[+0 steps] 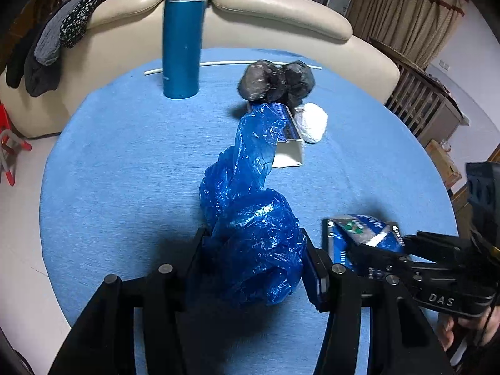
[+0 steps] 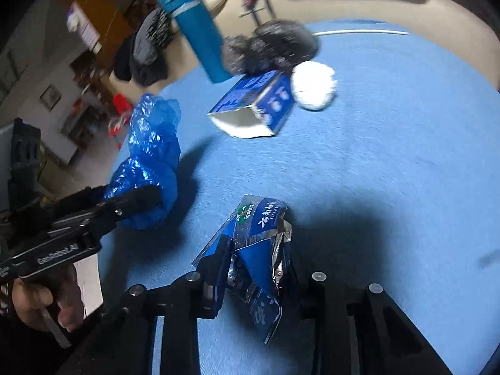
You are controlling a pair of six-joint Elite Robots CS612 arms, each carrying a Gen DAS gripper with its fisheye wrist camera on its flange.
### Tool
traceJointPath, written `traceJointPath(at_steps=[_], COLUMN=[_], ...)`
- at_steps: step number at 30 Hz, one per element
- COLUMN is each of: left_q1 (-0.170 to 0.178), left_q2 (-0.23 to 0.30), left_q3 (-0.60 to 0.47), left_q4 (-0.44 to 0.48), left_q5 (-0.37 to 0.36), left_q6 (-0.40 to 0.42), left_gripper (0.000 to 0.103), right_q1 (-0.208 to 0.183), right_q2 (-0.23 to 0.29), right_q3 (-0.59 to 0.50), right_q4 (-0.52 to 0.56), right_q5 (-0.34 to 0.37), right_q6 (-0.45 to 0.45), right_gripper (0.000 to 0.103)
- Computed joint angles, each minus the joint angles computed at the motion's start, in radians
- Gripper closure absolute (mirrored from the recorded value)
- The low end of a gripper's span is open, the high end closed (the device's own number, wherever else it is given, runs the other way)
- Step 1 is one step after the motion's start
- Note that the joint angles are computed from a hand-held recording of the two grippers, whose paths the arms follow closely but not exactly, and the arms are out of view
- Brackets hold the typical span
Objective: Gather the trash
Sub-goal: 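Lift the crushed blue carton with the right gripper toward the basket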
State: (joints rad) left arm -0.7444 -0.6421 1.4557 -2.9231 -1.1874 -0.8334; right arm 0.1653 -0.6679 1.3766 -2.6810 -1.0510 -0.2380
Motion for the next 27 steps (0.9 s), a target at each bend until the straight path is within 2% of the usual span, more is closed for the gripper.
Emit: traceJointPath(at_steps=[4, 8, 12, 27], left_q1=[-0.01, -0.016, -0.023, -0.042], left_q2=[0.003, 0.003, 0.003, 0.001], left_q3=[-0.016, -0.027, -0.033, -0.048], left_q4=[0.028, 0.046, 0.056, 0.063], left_q5=[0.005, 0.014, 0.023, 0.053], left_q6=[0.013, 0.023, 0.034, 0.059], left_gripper=[0.047, 0.047, 0.047, 0.047], right_q1=[-0.012, 0.007, 0.009, 0.008], right_q2=[-0.045, -0.032, -0.03, -0.042], right_q3=[0.08, 0.091, 0.105, 0.155], right_q4=[-0.091, -0.157, -0.194, -0.325], right_q5=[-0.037, -0.097, -0.131, -0.182], right_q6=[0.068, 0.124, 0.159, 0.256], right_gripper=[0.069, 0.069, 0.069, 0.069])
